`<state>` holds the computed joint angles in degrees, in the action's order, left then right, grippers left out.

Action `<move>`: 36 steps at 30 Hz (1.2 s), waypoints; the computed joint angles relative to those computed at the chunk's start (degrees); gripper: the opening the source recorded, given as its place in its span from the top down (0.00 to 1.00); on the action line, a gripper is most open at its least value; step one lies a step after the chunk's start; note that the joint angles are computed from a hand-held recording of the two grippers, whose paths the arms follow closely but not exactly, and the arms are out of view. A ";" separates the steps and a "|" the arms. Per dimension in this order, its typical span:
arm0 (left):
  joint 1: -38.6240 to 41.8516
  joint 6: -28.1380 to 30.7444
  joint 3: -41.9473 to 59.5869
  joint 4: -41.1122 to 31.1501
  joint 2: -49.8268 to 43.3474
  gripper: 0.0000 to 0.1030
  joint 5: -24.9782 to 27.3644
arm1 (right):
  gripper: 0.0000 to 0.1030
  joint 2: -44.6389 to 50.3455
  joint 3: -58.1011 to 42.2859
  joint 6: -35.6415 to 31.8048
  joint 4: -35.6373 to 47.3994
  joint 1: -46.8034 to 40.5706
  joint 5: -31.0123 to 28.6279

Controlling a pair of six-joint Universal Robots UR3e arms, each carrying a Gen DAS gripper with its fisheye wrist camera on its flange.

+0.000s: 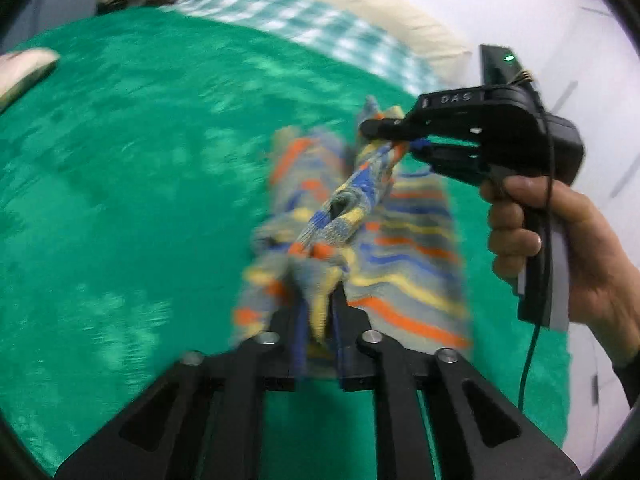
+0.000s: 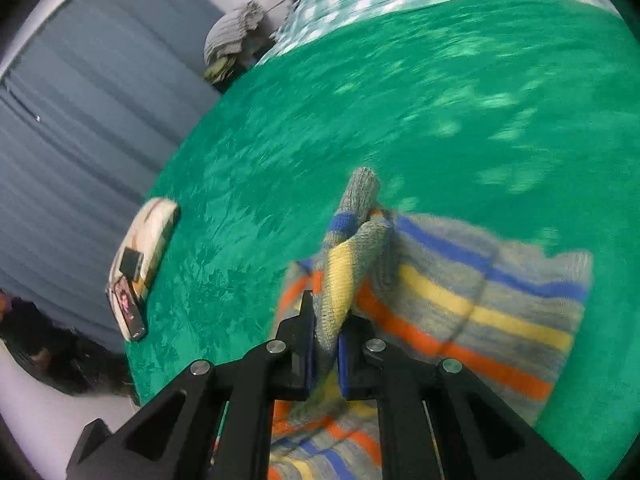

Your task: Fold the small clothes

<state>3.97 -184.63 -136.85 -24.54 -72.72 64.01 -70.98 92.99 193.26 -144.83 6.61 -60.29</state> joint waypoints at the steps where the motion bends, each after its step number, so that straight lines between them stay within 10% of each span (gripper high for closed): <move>1: -0.16 -0.44 0.34 -2.04 -0.41 0.58 1.32 | 0.71 0.65 0.29 1.23 -1.12 0.53 -0.06; 8: 7.94 3.38 -5.65 -5.13 9.43 0.24 -7.08 | 0.59 -14.80 16.87 2.89 -8.63 -2.07 -2.24; 11: -1.53 1.21 3.18 0.00 -3.96 0.25 -0.90 | 0.59 -27.11 27.20 -3.63 -5.05 -3.64 -1.16; 14: -10.57 -3.51 11.98 -3.05 -13.68 0.48 11.45 | 0.55 -33.25 36.87 -4.25 -4.41 -1.59 -3.27; 18: -8.21 -2.12 8.88 -7.03 -8.84 0.41 11.92 | 0.52 -37.34 44.61 -1.33 -6.96 6.61 -13.03; 21: -3.14 1.08 2.67 -11.12 4.05 0.20 10.54 | 0.37 -46.22 45.24 5.21 -3.62 13.21 -21.26; 24: 2.99 8.39 -1.92 -20.86 17.26 0.18 7.34 | 0.17 -52.64 46.11 14.03 -1.27 23.33 -32.83; 31: 12.86 23.97 -7.16 -54.18 54.09 0.16 3.69 | 0.09 -46.82 38.77 45.96 18.61 55.28 -62.66; 36: 0.85 17.25 -12.09 -45.59 52.77 0.07 10.77 | 0.00 -38.79 33.47 61.76 29.48 66.26 -69.06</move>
<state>4.82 -167.37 -148.94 -70.13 -19.95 74.78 -109.77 126.46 255.02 -115.34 72.87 -129.36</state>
